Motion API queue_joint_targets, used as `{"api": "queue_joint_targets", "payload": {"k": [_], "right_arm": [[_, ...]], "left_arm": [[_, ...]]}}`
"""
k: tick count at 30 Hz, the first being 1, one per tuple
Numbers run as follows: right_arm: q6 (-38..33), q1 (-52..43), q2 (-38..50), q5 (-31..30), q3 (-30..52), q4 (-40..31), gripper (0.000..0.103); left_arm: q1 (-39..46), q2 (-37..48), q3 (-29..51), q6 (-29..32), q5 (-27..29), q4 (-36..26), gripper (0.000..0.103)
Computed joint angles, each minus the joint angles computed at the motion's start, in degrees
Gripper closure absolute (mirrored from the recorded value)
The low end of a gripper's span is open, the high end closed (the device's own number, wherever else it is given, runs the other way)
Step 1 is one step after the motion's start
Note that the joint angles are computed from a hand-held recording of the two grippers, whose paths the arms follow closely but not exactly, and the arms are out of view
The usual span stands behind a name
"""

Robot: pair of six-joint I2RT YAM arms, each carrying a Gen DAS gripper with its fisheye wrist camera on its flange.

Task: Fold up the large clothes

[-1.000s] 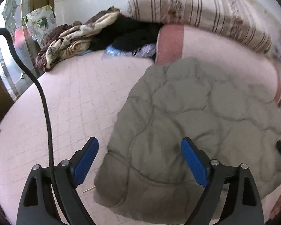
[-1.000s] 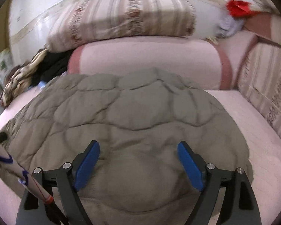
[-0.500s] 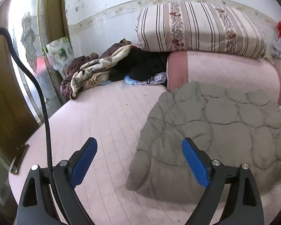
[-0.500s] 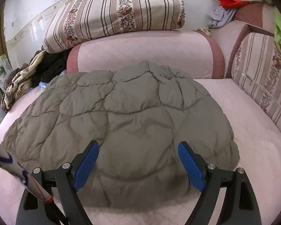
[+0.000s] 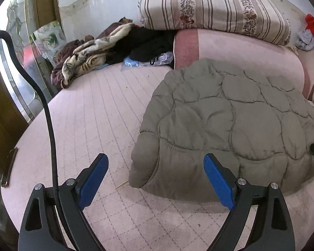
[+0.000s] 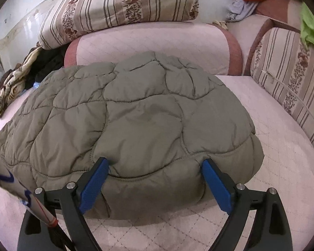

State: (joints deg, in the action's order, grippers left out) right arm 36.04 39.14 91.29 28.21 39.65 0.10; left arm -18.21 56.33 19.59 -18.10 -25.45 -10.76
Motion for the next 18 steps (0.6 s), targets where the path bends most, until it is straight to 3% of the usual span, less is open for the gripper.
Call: {"api": "queue_joint_targets", "payload": {"k": [4, 6, 10, 12, 13, 14, 18], "right_arm": [[-2.8, -1.5, -7.3, 8.1, -1.8, 1.8, 0.011], [-3.7, -5.7, -8.1, 6.1, -2.1, 1.9, 0.009], [-2.8, -17.5, -2.4, -3.5, -1.8, 3.8, 0.009], [-1.5, -23.7, 1.2, -12.9, -2.2, 6.6, 0.009], [-0.3, -27.9, 3.7, -22.3, -3.1, 10.5, 0.008], [0.8, -30.1, 5.2, -27.7, -3.8, 13.3, 0.007], [0.3, -30.2, 6.8, -32.6, -2.8, 14.0, 0.009]], "left_arm": [[4.3, 1.1, 0.1, 1.5, 4.6, 1.3, 0.011], [5.9, 2.2, 0.1, 2.1, 6.3, 2.2, 0.011], [6.8, 3.6, 0.3, 2.8, 7.0, 3.2, 0.011], [6.6, 3.8, 0.5, 3.0, 6.5, 3.3, 0.011], [6.5, 3.9, 0.6, 3.0, 6.4, 3.3, 0.011], [6.5, 4.0, 0.7, 3.1, 6.4, 3.5, 0.011], [6.1, 4.8, 0.9, 3.1, 5.4, 3.9, 0.011]]}}
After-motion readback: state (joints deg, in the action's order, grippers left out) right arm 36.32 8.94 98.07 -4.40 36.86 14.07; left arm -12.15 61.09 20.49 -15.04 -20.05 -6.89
